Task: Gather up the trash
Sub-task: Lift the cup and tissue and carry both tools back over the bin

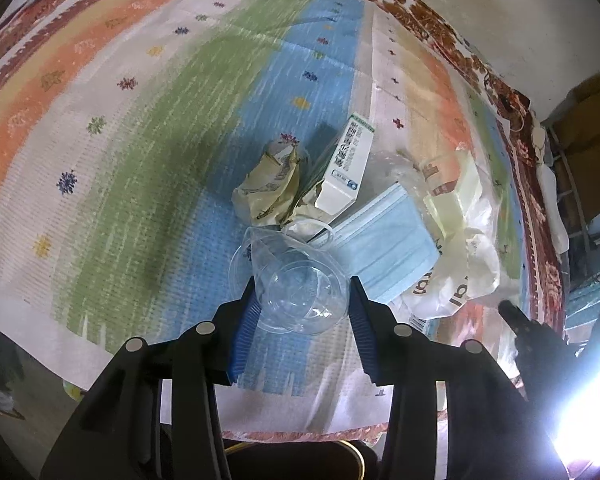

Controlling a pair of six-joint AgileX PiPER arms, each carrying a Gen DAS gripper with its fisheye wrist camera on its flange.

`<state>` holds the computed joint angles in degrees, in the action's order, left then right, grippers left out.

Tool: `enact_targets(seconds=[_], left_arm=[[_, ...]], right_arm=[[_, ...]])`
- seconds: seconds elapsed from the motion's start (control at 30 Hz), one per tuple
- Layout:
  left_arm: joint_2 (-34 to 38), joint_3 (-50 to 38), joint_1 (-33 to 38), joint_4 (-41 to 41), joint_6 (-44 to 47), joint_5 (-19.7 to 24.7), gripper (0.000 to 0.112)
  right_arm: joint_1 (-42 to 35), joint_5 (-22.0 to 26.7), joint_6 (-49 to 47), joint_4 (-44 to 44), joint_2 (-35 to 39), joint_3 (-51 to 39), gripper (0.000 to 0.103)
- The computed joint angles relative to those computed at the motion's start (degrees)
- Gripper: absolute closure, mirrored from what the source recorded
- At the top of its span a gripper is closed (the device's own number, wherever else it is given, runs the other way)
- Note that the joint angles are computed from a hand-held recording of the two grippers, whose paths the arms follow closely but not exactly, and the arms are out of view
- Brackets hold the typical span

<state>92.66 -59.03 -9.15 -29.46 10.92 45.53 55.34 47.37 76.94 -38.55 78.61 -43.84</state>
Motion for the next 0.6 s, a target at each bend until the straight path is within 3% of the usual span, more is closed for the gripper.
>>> enact_targets(seconds=[0.6], left_arm=[[-11.76,3.28,1.64,-2.38,5.89,3.42,0.07]], right_arm=[[20.26,15.55,16.55,-3.67,-6.08,-7.48,0.103]])
